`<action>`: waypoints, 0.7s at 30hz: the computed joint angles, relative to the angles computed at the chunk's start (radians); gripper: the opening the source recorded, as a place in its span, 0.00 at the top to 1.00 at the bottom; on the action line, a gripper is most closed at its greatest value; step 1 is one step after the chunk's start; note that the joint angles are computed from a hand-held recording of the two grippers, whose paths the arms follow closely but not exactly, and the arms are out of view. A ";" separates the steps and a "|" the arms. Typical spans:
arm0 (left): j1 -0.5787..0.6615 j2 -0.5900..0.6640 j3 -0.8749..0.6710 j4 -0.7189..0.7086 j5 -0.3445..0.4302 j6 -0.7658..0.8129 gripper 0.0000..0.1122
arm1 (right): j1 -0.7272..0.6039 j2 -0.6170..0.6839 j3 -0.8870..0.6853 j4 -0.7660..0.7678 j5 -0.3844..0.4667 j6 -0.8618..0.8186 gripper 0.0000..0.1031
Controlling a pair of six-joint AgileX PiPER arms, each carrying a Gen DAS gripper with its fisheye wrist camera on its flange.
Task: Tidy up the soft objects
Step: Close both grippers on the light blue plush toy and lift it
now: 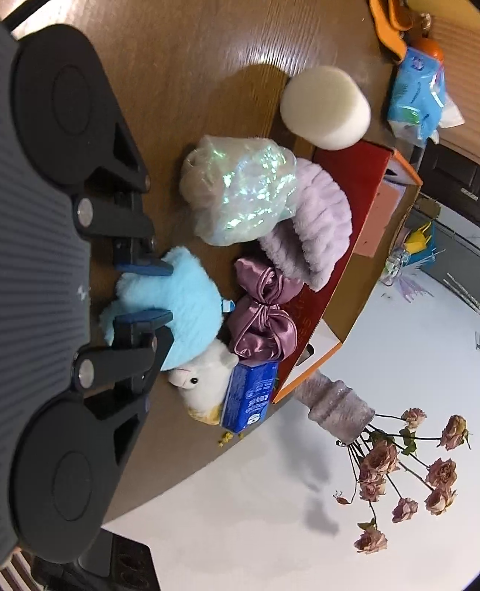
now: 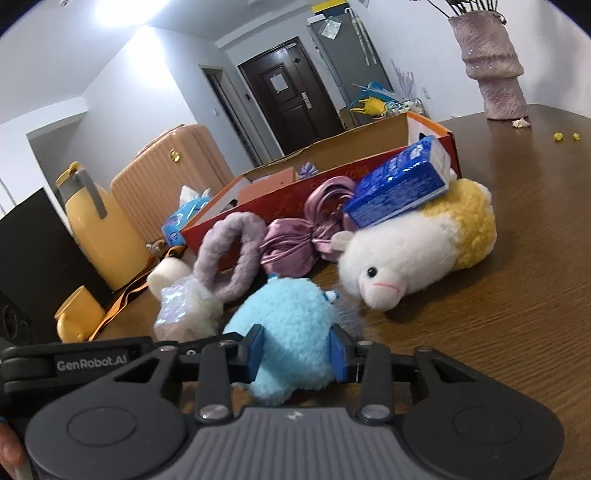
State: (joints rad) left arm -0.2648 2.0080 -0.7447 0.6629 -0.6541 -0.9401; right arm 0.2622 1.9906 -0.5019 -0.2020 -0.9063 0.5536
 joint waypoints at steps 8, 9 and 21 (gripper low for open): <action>0.024 -0.188 0.278 0.006 -0.062 0.168 0.81 | -0.067 -0.126 0.177 -0.221 -0.056 -0.019 0.68; 0.015 -0.213 0.319 -0.052 -0.071 0.243 0.81 | -0.077 -0.140 0.194 -0.258 -0.050 -0.021 0.68; 0.018 -0.142 0.245 0.029 -0.081 0.224 0.68 | -0.130 -0.108 0.241 -0.336 -0.115 -0.056 0.66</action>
State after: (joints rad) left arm -0.2468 1.8660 -0.5001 0.6918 -0.7350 -0.7163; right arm 0.1319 1.8826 -0.2607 -0.5379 -1.0209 0.4973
